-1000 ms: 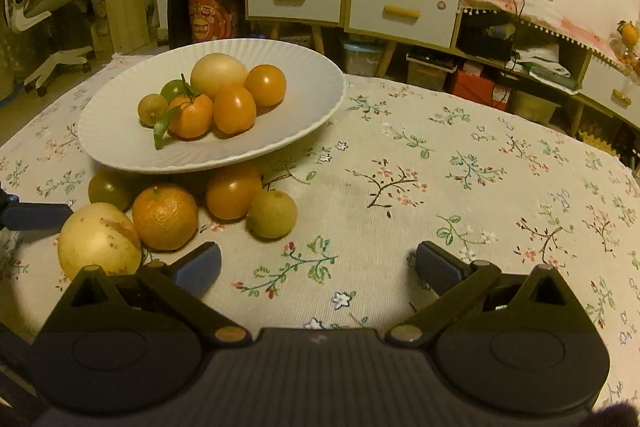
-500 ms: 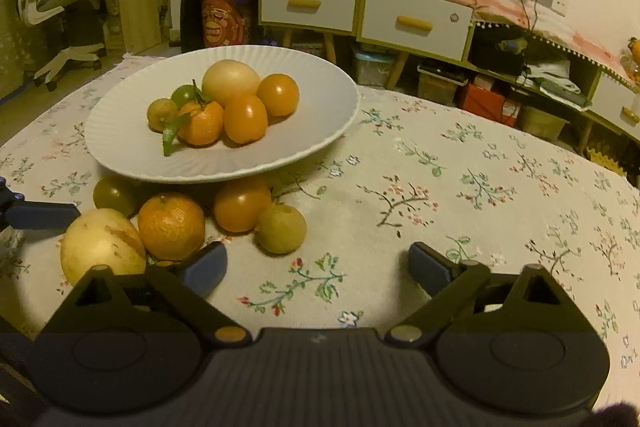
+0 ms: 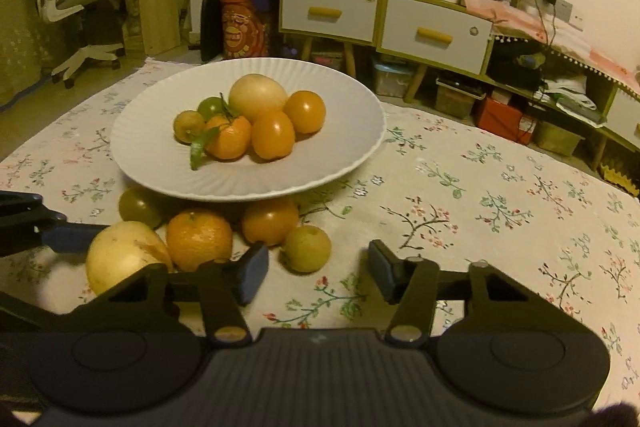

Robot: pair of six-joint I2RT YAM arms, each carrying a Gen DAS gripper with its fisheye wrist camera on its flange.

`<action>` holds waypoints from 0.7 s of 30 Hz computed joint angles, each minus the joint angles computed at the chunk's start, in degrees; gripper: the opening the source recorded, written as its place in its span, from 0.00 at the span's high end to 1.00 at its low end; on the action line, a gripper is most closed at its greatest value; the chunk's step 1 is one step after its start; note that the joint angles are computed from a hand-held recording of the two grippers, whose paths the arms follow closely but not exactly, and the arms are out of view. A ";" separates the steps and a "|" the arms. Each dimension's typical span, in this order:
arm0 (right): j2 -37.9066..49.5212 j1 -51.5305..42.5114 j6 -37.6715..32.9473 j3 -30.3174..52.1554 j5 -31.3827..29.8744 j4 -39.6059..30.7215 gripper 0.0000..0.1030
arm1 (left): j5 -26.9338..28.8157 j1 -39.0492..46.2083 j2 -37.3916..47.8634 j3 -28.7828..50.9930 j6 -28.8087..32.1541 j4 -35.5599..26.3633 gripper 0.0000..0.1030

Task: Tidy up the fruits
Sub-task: 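Grasp the pale pomelo with the left tool while the right tool grasps a brown kiwi-like fruit, then carry the pomelo and kiwi-like fruit into the white bowl and open both tools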

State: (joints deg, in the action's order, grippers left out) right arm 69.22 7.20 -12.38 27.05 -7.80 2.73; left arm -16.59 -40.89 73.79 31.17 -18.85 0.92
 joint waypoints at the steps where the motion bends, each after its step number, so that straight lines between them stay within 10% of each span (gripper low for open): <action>1: -0.06 0.10 -0.04 0.09 -0.29 -0.16 0.56 | -0.17 0.04 0.01 0.06 -0.08 -0.16 0.46; 10: -0.45 0.61 0.07 1.29 -1.43 -2.70 0.76 | 1.13 0.71 -0.33 1.27 -1.14 -2.58 0.47; 21: -1.57 0.51 1.52 3.24 -2.00 -6.78 0.77 | 2.14 0.91 -1.87 2.66 -1.39 -5.95 0.47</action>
State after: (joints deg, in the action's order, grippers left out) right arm 67.65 7.70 -10.87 30.29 -9.80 -4.05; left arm -14.46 -39.98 71.92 33.83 -20.24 -5.02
